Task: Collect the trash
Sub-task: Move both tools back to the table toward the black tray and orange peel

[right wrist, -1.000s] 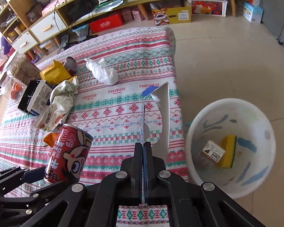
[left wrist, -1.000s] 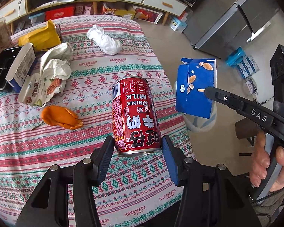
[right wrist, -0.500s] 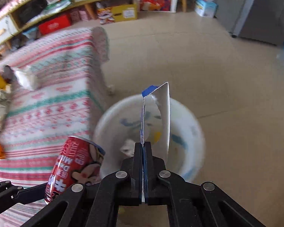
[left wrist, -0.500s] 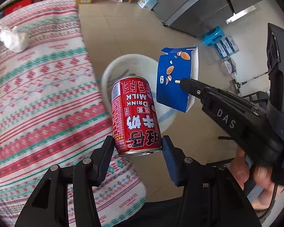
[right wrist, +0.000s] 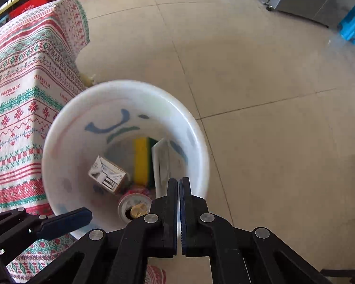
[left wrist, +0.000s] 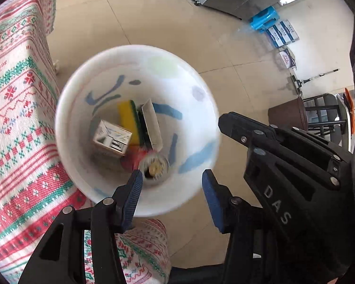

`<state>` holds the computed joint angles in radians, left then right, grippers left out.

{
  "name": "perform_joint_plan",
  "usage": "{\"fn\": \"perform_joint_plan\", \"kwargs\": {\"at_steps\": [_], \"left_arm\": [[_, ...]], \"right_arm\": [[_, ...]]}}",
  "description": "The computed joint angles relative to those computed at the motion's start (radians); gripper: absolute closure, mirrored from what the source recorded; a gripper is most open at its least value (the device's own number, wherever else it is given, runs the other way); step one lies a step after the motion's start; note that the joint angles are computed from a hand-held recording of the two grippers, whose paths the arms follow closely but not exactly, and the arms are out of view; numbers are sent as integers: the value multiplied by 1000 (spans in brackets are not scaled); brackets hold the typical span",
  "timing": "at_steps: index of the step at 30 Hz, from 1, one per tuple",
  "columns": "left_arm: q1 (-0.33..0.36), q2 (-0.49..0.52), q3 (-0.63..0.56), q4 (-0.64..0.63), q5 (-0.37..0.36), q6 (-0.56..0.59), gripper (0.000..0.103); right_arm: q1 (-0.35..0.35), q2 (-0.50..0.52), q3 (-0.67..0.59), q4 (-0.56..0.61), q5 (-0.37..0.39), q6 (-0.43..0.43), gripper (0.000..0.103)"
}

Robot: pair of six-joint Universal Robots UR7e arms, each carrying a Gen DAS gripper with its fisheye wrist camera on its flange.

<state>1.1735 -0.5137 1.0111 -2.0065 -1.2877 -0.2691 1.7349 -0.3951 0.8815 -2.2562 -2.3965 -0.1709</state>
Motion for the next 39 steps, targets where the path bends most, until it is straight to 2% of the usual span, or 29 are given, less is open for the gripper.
{"fn": "perform_joint_plan", "kwargs": {"at_steps": [2, 6, 7, 9, 13, 16, 20, 22, 26, 30, 35, 39], "left_arm": [[5, 0, -6, -2, 16, -4, 48], [7, -47, 65, -64, 66, 0, 48], [2, -83, 124, -88, 82, -5, 48], [1, -114, 162, -99, 121, -9, 48], [4, -194, 244, -75, 169, -75, 48], [8, -272, 319, -56, 236, -127, 48], [20, -381, 410, -37, 301, -169, 48], [36, -436, 444, -16, 311, -196, 47], [72, -542, 502, 6, 340, -230, 47], [116, -627, 528, 24, 426, -247, 47], [174, -685, 495, 73, 494, -237, 47], [248, -716, 449, -33, 431, -213, 44]], "right_arm": [[1, -5, 5, -10, 15, -12, 100], [8, -5, 9, -24, 25, -29, 96], [10, -1, 3, -22, 25, -31, 94], [17, 3, 1, -23, 23, -39, 89], [36, 17, -4, -22, 29, -67, 79], [53, 41, -26, 19, 44, -93, 69], [84, 73, -39, 45, 67, -132, 65], [100, 81, -32, 51, 97, -152, 58], [131, 121, -62, 92, 150, -171, 53], [160, 180, -120, 170, 197, -169, 51], [192, 244, -185, 256, 254, -170, 50], [214, 285, -226, 267, 254, -185, 48]]}}
